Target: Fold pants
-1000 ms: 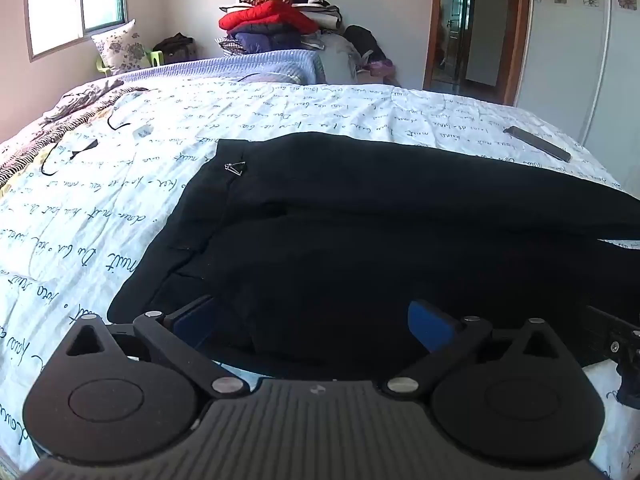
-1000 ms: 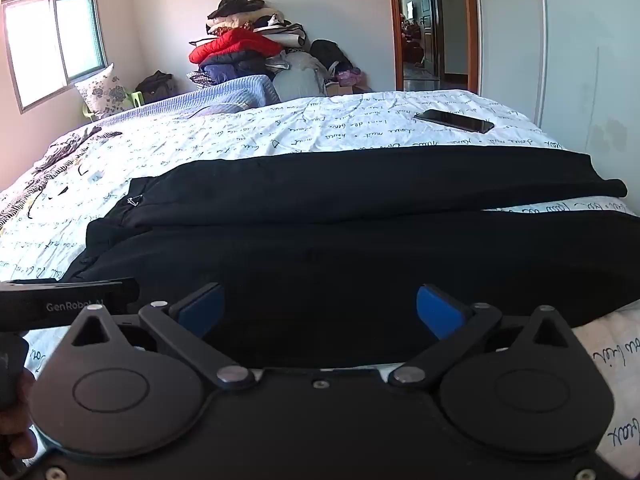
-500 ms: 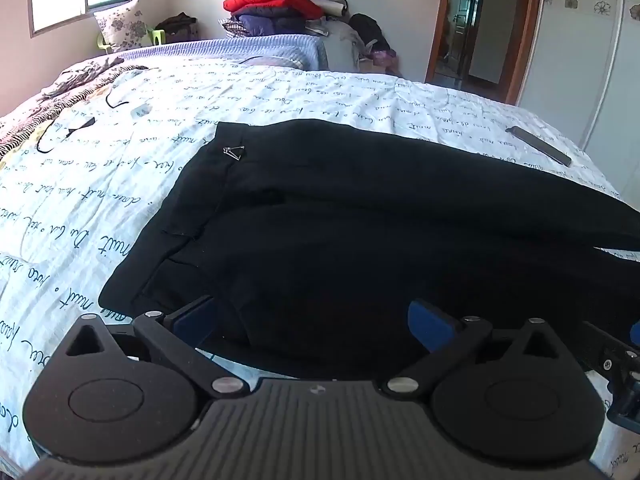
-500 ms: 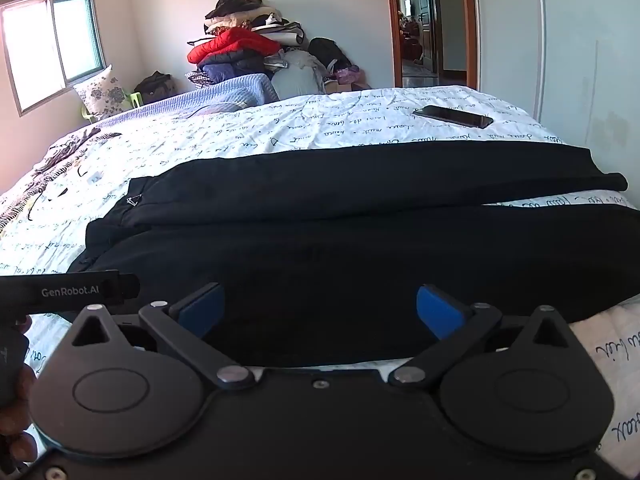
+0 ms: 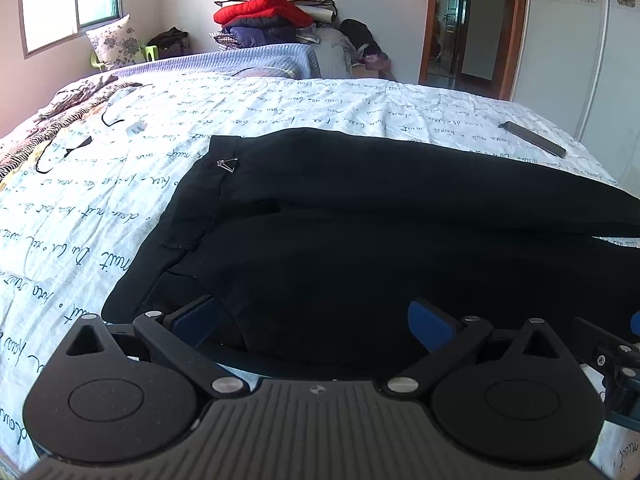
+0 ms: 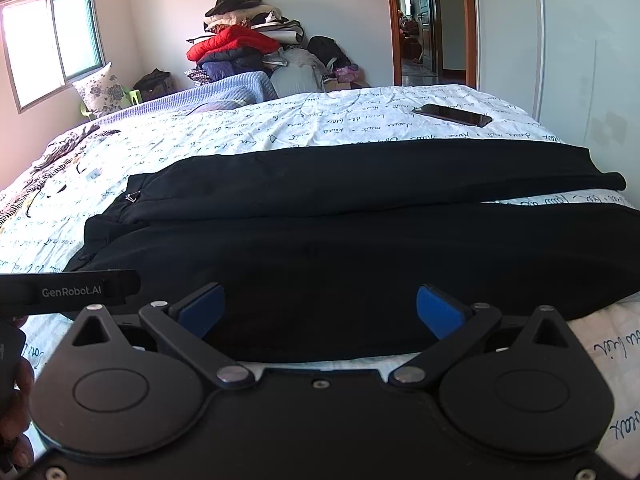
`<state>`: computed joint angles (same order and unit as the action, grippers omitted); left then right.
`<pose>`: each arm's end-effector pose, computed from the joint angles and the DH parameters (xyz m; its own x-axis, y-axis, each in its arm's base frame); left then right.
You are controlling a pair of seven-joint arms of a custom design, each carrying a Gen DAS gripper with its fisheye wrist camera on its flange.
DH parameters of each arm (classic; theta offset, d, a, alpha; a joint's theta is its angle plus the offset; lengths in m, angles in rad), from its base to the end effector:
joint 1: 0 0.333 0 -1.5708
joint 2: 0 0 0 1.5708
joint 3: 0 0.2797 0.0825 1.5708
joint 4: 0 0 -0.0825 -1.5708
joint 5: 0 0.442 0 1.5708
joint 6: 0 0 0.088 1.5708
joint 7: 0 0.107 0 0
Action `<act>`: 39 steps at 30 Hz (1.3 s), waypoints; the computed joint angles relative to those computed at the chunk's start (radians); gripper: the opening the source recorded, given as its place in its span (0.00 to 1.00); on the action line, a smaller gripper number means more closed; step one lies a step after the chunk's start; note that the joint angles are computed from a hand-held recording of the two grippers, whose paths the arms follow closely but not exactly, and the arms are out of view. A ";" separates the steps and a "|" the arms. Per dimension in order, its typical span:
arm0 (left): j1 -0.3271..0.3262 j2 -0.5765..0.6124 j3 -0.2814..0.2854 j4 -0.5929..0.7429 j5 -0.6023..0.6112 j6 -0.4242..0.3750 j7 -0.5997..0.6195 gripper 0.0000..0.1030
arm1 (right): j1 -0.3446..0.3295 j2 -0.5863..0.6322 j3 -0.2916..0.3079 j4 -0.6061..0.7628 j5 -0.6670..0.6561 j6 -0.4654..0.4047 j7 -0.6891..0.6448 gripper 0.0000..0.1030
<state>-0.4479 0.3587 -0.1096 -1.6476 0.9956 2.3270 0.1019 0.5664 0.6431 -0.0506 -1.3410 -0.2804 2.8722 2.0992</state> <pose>0.6322 -0.3684 0.3885 0.3328 -0.9428 -0.0203 -0.6372 -0.2090 -0.7418 0.6910 0.4216 0.4041 0.3008 -0.9453 -0.1257 -0.6238 -0.0953 -0.7758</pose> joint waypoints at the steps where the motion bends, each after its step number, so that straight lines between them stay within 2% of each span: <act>1: 0.000 0.000 0.000 0.000 0.001 0.001 0.000 1.00 | -0.001 -0.001 0.001 -0.001 0.001 0.000 -0.002 1.00; 39: -0.002 0.011 0.004 0.010 -0.015 -0.005 0.040 1.00 | -0.002 0.017 0.012 0.021 0.018 -0.012 -0.029 1.00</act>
